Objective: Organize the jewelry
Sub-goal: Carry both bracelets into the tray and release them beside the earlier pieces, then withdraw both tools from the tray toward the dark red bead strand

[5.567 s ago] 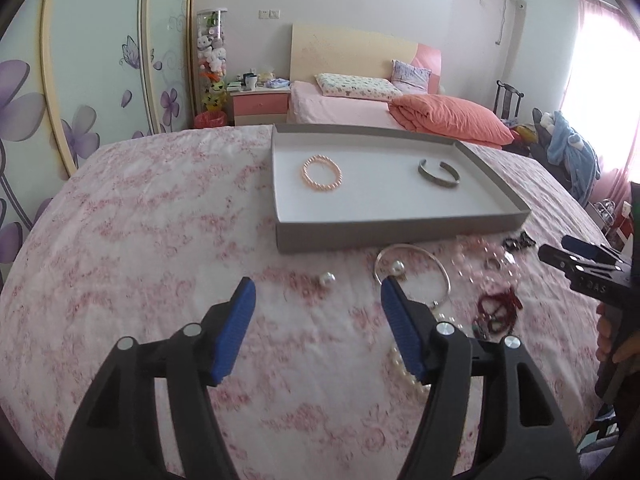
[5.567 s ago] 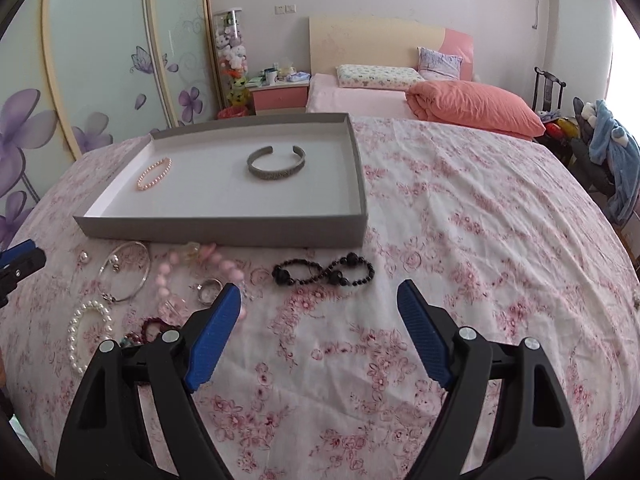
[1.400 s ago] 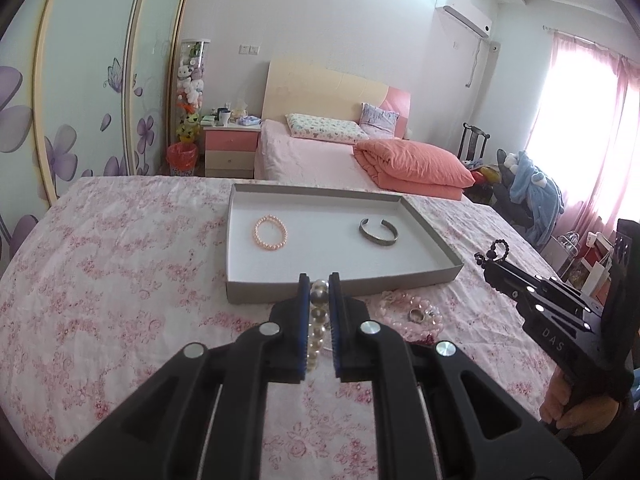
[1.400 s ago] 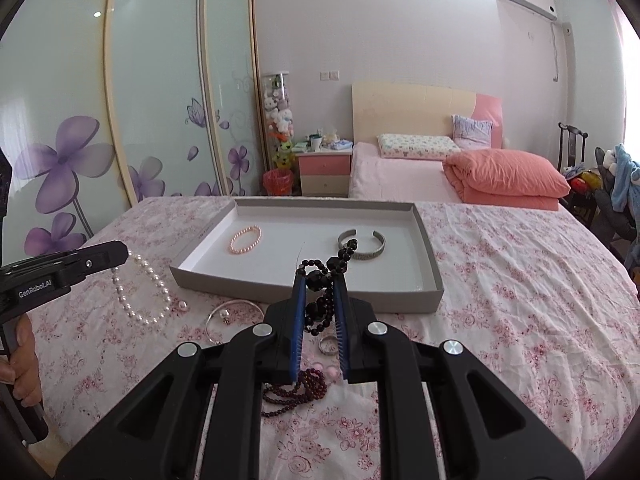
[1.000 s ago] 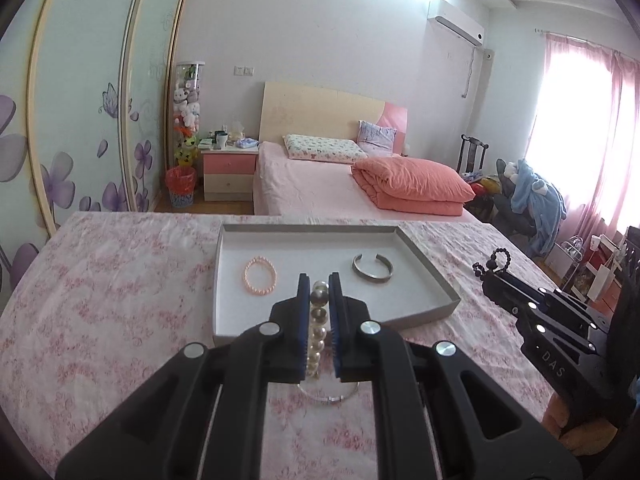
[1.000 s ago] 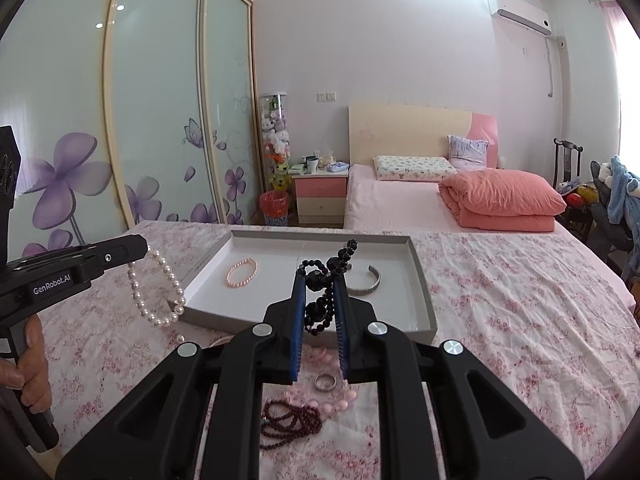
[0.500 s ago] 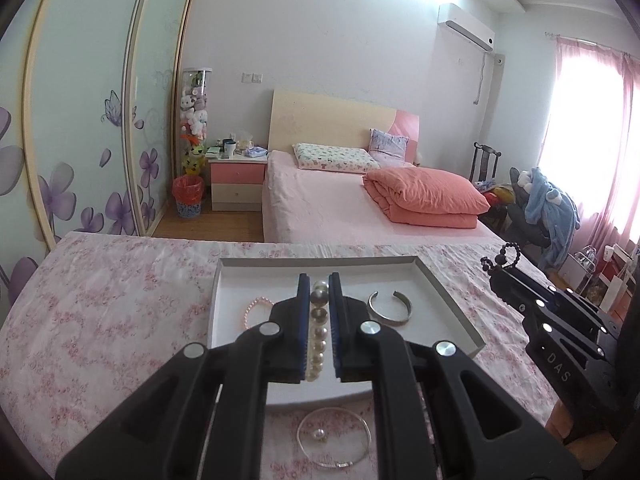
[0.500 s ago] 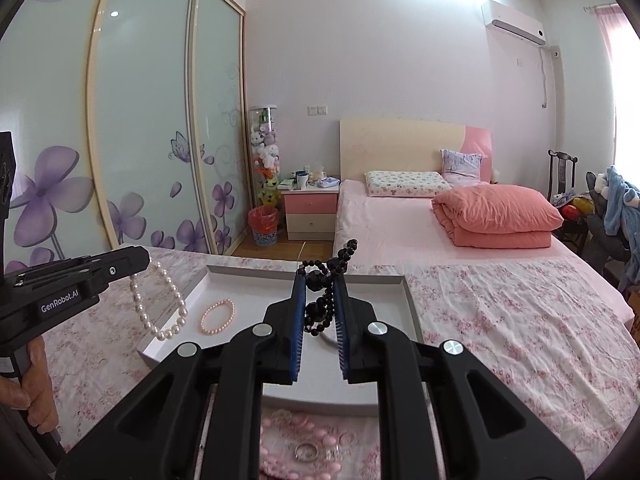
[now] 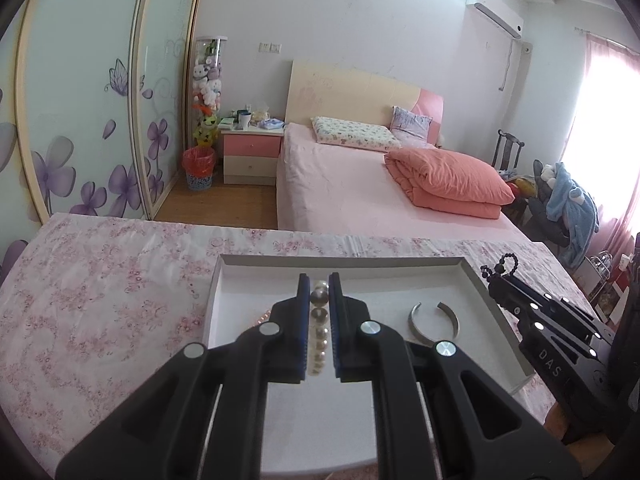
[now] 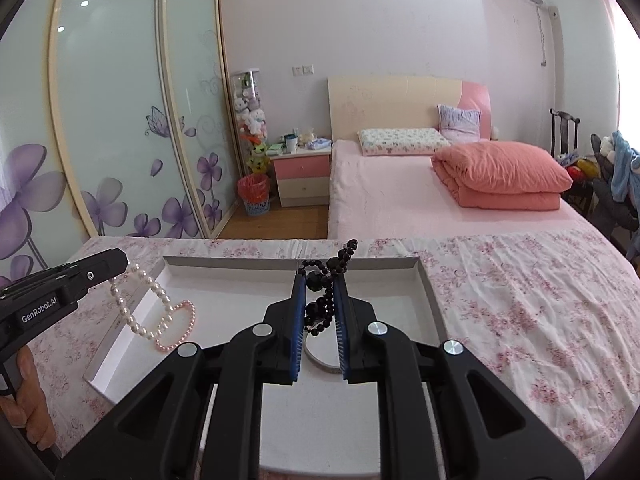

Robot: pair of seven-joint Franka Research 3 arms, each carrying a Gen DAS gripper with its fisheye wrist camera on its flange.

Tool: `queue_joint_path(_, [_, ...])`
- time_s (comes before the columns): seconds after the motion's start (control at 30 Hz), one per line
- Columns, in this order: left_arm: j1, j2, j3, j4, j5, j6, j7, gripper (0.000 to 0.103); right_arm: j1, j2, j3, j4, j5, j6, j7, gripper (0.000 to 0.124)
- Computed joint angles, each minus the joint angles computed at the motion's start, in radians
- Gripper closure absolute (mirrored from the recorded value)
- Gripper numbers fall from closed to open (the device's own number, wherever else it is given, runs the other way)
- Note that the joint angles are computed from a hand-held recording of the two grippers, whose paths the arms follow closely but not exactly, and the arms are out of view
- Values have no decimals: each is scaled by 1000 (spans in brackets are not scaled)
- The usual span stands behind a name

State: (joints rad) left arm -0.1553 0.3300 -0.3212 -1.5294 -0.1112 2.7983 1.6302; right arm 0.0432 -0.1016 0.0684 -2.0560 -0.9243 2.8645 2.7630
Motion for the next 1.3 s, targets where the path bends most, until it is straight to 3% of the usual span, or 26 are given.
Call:
queue_joint_path(0.5, [-28, 122, 12, 145, 51, -96, -34, 92, 74, 99, -56, 68, 271, -72, -213, 108])
queue_joint_path(0.57, [-31, 126, 17, 148, 54, -96, -53, 90, 80, 97, -61, 66, 285, -72, -221, 97])
queue_joint_path(0.63, [-24, 128, 12, 151, 47, -103, -54, 87, 80, 87, -64, 59, 242, -68, -185, 73])
queue_joint_path(0.7, [-23, 124, 17, 146, 49, -101, -65, 83, 77, 83, -64, 54, 237, -66, -182, 73])
queue_joint_path(1.0, [1, 83, 16, 89, 41, -89, -73, 80, 65, 59, -55, 37, 224, -72, -165, 73])
queue_joint_path(1.07, [9, 61, 12, 63, 29, -81, -65, 74, 60, 38, -48, 19, 215, -69, -159, 73])
queue_joint_path(1.3, [88, -100, -29, -149, -120, -22, 83, 64, 21, -88, 10, -106, 198, -42, -152, 70])
